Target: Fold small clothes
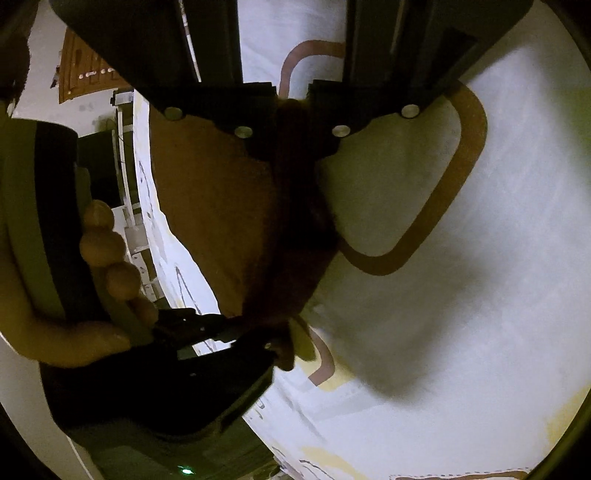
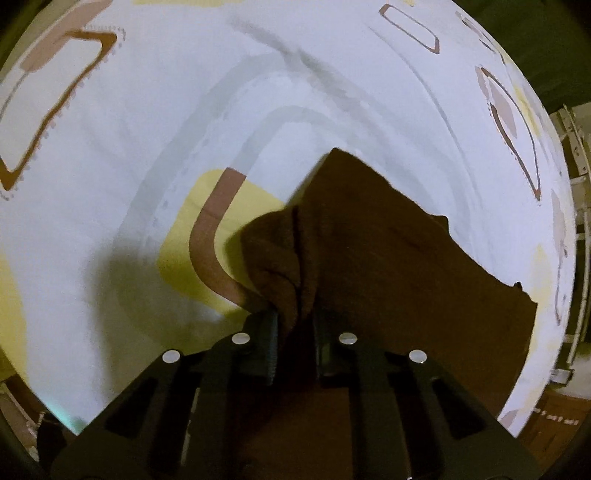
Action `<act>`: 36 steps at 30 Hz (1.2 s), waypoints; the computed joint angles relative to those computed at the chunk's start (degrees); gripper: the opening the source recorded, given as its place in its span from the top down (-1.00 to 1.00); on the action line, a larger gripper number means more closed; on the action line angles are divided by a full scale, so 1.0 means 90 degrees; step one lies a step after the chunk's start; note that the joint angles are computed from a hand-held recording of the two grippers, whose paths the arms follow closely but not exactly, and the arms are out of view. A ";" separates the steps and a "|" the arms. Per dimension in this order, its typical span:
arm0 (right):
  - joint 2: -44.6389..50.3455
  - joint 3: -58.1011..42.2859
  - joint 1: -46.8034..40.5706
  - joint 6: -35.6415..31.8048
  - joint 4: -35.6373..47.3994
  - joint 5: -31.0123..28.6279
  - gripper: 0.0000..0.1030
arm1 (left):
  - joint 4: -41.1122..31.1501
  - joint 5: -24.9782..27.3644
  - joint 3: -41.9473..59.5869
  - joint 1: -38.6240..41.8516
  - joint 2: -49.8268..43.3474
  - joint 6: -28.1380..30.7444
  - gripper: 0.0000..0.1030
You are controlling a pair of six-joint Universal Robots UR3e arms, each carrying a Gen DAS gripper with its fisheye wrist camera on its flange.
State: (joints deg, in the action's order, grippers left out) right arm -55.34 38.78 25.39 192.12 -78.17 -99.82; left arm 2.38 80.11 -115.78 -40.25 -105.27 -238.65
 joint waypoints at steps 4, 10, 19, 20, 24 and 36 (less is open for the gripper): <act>-0.0577 0.0609 -0.0196 -0.0063 -0.0374 0.0335 0.75 | -0.0657 0.0511 0.0370 -0.0283 0.0164 0.0169 0.81; -0.1622 0.1742 -0.0875 -0.0410 -0.0940 0.0995 0.76 | -0.1557 0.1043 0.0989 -0.0659 0.0309 0.0312 0.81; -0.3460 0.3325 -0.2349 -0.1128 -0.1119 0.2191 0.77 | -0.3338 0.1607 0.2992 -0.1192 -0.0201 0.0675 0.81; -0.3642 0.3447 -0.2508 -0.1219 -0.1096 0.2302 0.77 | -0.3496 0.1628 0.3221 -0.1231 -0.0281 0.0706 0.81; -0.4164 0.3703 -0.3326 -0.1754 -0.0813 0.2896 0.77 | -0.4194 0.1857 0.4468 -0.1522 -0.0933 0.0702 0.81; -0.5215 0.3956 -0.6009 -0.4048 0.0941 0.4578 0.77 | -0.6399 0.2343 0.8478 -0.2198 -0.2911 0.0859 0.81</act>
State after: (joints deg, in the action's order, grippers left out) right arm -102.27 74.39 -28.68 155.70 -69.70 -58.62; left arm -55.21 101.20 -39.49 -60.03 -131.47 -230.92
